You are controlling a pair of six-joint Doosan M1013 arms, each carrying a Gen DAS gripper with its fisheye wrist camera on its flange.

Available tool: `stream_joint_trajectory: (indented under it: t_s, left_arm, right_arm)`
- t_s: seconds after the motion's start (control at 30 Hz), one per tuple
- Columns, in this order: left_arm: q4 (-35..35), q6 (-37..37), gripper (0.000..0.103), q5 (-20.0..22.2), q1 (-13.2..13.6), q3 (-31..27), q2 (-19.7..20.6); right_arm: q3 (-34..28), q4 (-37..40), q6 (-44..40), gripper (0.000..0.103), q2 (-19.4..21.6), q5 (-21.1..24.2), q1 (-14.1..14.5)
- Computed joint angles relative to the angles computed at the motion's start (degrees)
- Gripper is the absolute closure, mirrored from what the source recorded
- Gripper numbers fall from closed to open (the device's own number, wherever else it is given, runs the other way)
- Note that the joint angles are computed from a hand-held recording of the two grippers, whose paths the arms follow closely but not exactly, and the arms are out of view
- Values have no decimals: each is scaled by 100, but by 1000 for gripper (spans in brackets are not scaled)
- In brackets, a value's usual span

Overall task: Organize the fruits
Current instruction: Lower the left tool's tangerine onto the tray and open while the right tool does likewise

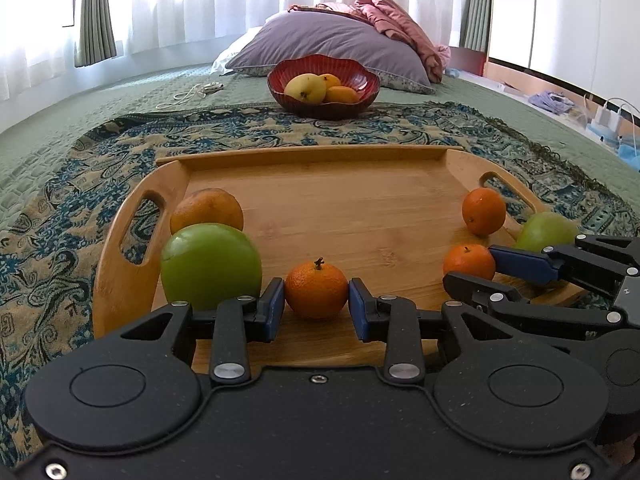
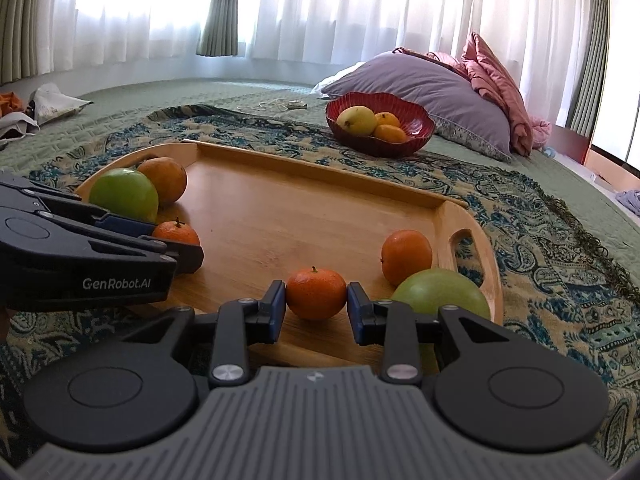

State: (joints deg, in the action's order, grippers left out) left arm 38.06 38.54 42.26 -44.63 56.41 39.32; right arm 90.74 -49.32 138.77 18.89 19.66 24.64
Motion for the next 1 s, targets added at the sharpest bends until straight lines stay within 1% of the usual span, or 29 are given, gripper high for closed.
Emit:
stream_joint_trajectory:
  t_s: [0.43, 0.6, 0.67, 0.73, 0.8, 0.9, 1.0]
  left_arm:
    - [0, -6, 70, -2, 1, -8, 8]
    - [28, 0, 70, 10, -6, -9, 7]
    - [124, -56, 69, -33, -11, 46, -21]
    - [216, -130, 63, -92, -20, 118, -68]
    - [374, -350, 62, -132, -51, 236, -147]
    - [717, -736, 54, -392, -115, 589, -355]
    - [1063, -935, 51, -443, -205, 842, -506]
  right_arm:
    - [5, -5, -3, 65, 1, -5, -2]
    - [45, -47, 141, 62, -21, -81, -16]
    - [105, -201, 322, 48, -59, -179, -20]
    - [163, -383, 464, 47, -104, -254, -15]
    - [221, -630, 672, 47, -151, -285, 4]
    - [428, -1406, 1533, 44, -292, -381, 28]
    - [674, -2233, 2337, 44, -452, -428, 54]
